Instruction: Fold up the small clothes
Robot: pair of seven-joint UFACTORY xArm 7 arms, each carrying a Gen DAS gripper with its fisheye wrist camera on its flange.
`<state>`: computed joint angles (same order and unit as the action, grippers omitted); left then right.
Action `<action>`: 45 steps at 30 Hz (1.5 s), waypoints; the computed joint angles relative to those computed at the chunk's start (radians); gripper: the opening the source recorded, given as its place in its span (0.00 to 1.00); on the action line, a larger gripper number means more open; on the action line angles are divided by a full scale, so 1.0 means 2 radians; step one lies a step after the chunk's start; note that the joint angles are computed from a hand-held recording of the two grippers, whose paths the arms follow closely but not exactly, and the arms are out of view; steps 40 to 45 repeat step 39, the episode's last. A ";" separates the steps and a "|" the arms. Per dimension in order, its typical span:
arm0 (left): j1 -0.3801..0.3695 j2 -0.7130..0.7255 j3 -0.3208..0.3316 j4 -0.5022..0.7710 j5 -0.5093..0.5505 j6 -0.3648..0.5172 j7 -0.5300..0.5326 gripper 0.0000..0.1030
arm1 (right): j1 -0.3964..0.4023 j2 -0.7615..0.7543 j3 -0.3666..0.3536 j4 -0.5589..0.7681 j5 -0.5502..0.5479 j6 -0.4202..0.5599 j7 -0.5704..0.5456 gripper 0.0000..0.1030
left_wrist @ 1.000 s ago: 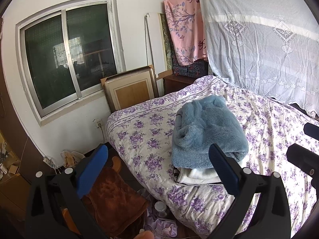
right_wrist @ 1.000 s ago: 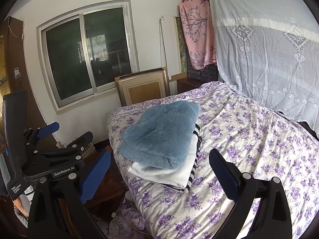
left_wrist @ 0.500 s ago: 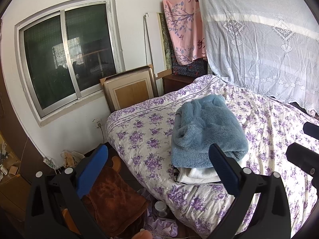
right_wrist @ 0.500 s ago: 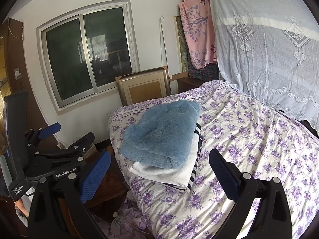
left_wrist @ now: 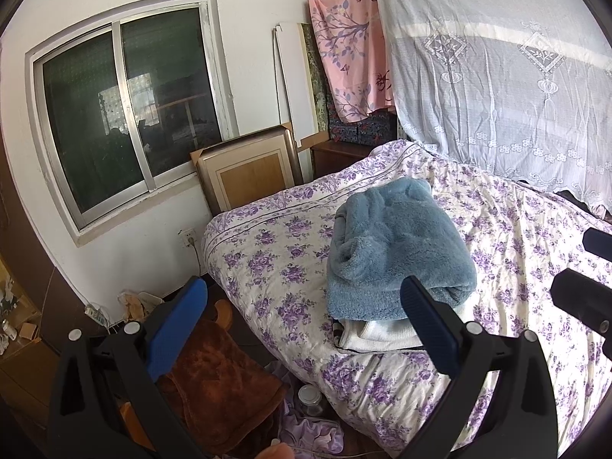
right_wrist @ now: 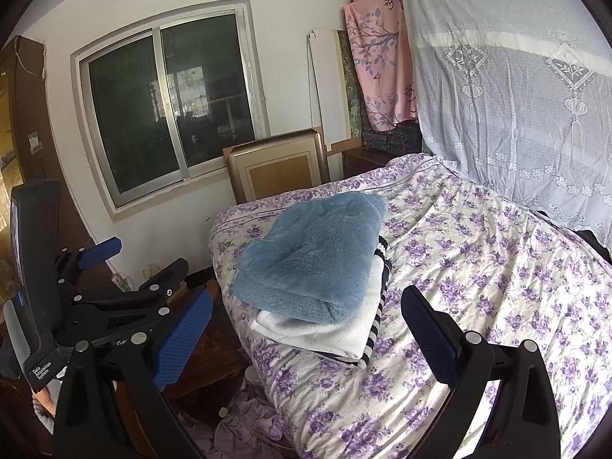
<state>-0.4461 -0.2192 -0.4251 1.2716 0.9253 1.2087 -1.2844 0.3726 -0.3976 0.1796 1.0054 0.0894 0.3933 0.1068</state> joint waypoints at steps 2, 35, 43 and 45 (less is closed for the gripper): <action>0.000 -0.002 0.000 -0.002 -0.002 -0.001 -0.001 0.96 | 0.000 0.001 0.001 0.000 0.000 0.000 0.002 0.97; -0.001 0.011 -0.003 0.009 0.014 0.007 0.000 0.96 | 0.014 0.003 -0.008 -0.002 0.018 0.005 -0.001 0.97; -0.005 0.011 0.003 0.010 0.015 0.008 -0.002 0.96 | 0.015 0.002 -0.010 -0.001 0.025 0.009 -0.008 0.97; -0.005 0.011 0.003 0.010 0.015 0.008 -0.002 0.96 | 0.015 0.002 -0.010 -0.001 0.025 0.009 -0.008 0.97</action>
